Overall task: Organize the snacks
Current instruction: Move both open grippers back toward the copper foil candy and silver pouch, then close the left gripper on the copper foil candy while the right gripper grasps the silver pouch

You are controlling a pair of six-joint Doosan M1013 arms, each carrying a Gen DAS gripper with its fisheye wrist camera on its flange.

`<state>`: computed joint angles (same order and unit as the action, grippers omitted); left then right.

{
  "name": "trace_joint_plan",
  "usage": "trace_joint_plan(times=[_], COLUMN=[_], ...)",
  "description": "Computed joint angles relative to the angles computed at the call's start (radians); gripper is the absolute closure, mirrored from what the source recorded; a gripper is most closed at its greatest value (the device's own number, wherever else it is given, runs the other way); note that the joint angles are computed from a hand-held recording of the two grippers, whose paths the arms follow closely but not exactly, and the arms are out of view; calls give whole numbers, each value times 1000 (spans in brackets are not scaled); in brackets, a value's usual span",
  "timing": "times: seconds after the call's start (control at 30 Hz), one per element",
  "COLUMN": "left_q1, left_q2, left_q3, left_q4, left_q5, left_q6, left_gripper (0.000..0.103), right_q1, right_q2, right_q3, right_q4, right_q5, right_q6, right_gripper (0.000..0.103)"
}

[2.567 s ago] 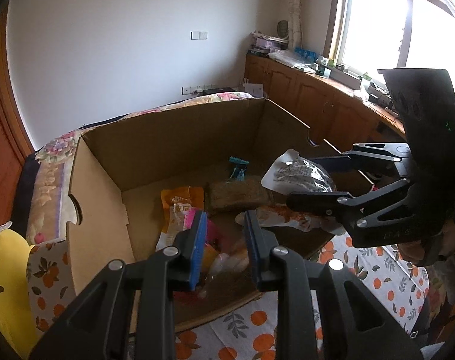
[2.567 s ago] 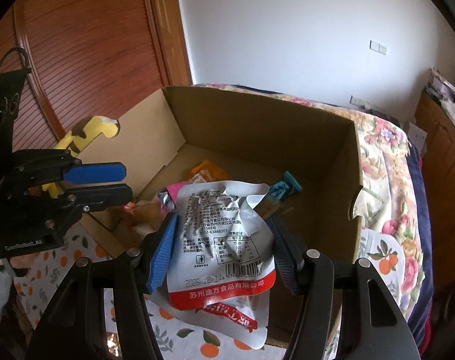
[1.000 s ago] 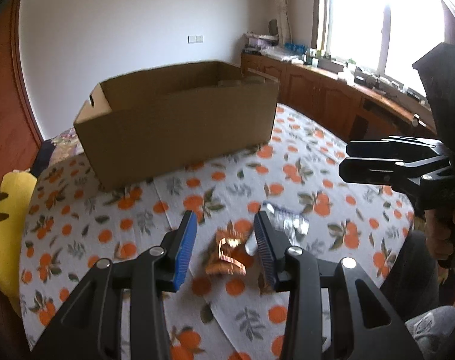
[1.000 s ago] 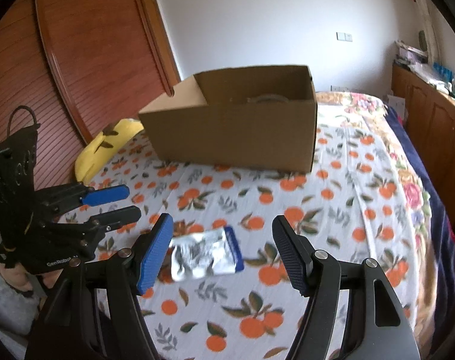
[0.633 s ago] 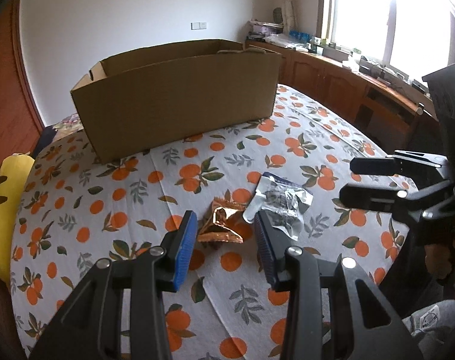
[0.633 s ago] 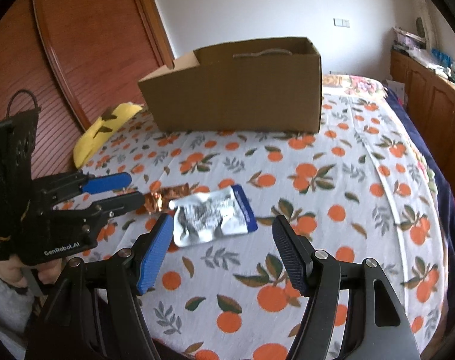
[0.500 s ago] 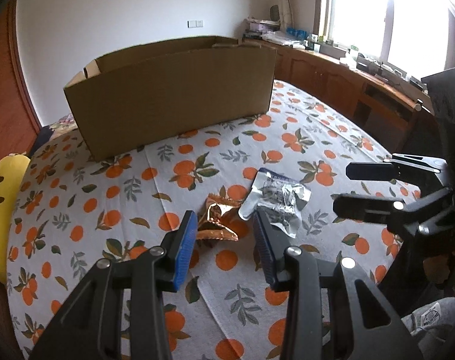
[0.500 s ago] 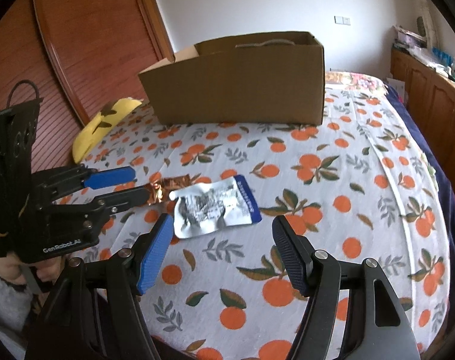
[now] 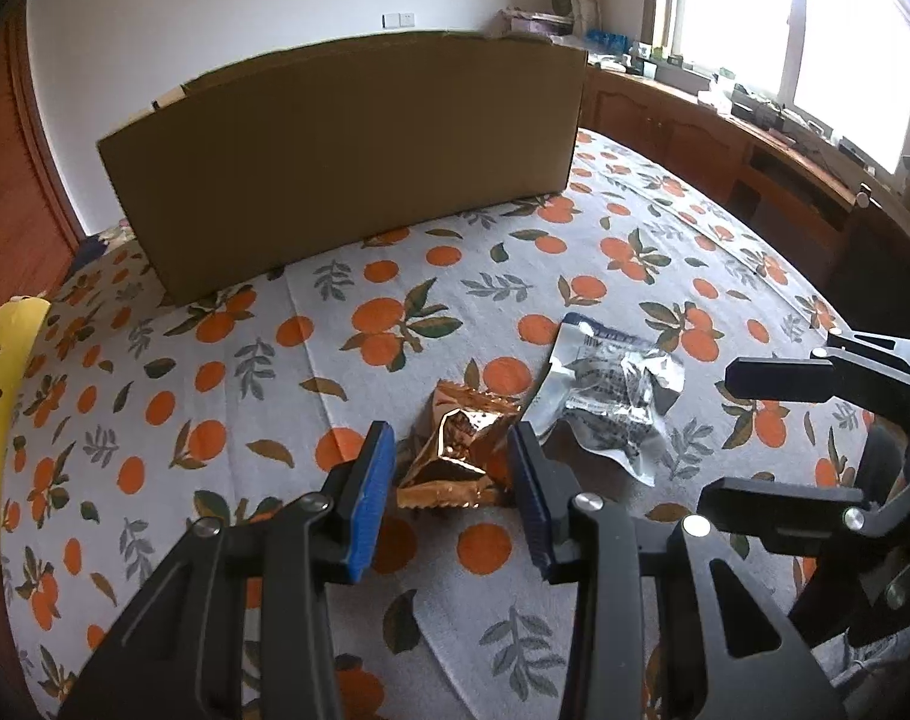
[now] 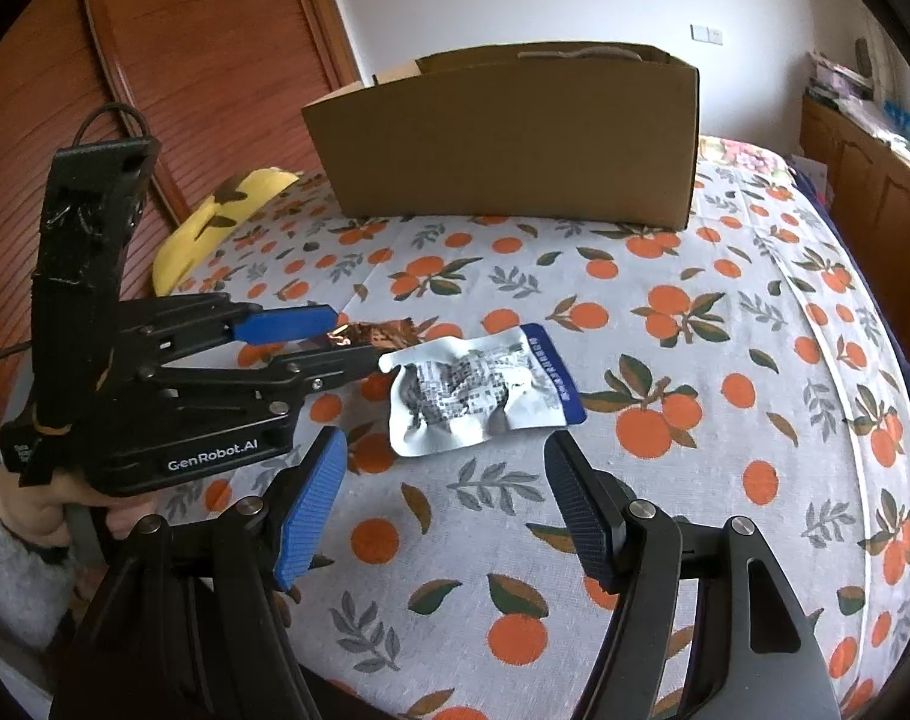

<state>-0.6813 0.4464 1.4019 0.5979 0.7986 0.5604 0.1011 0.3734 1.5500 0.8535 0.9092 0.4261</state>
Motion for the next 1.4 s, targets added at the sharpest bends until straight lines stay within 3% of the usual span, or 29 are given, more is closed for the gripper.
trace_joint_plan(times=[0.23, 0.27, 0.3, 0.63, 0.93, 1.03, 1.27, 1.4], left_q1=[9, 10, 10, 22, 25, 24, 18, 11], left_q2=[8, 5, 3, -24, -46, -53, -74, -85], left_q3=[-2, 2, 6, 39, 61, 68, 89, 99], left_q4=[-39, -44, -45, -93, -92, -75, -24, 5], left_q5=[-10, -20, -25, -68, -94, -90, -87, -78], left_q6=[33, 35, 33, 35, 5, -15, -79, -110], left_gripper=[69, 82, 83, 85, 86, 86, 86, 86], right_q1=[-2, -3, -3, 5, 21, 34, 88, 100], right_q2=[19, 24, 28, 48, 106, 104, 60, 51], right_q3=[-19, -23, -26, -49, -145, -147, -80, -62], right_q4=[-18, -19, -22, -30, -62, -93, -227, -260], right_q5=[37, 46, 54, 76, 118, 91, -98, -153], right_q6=[41, 50, 60, 125, 221, 227, 186, 191], right_gripper=[33, 33, 33, 33, 33, 33, 32, 32])
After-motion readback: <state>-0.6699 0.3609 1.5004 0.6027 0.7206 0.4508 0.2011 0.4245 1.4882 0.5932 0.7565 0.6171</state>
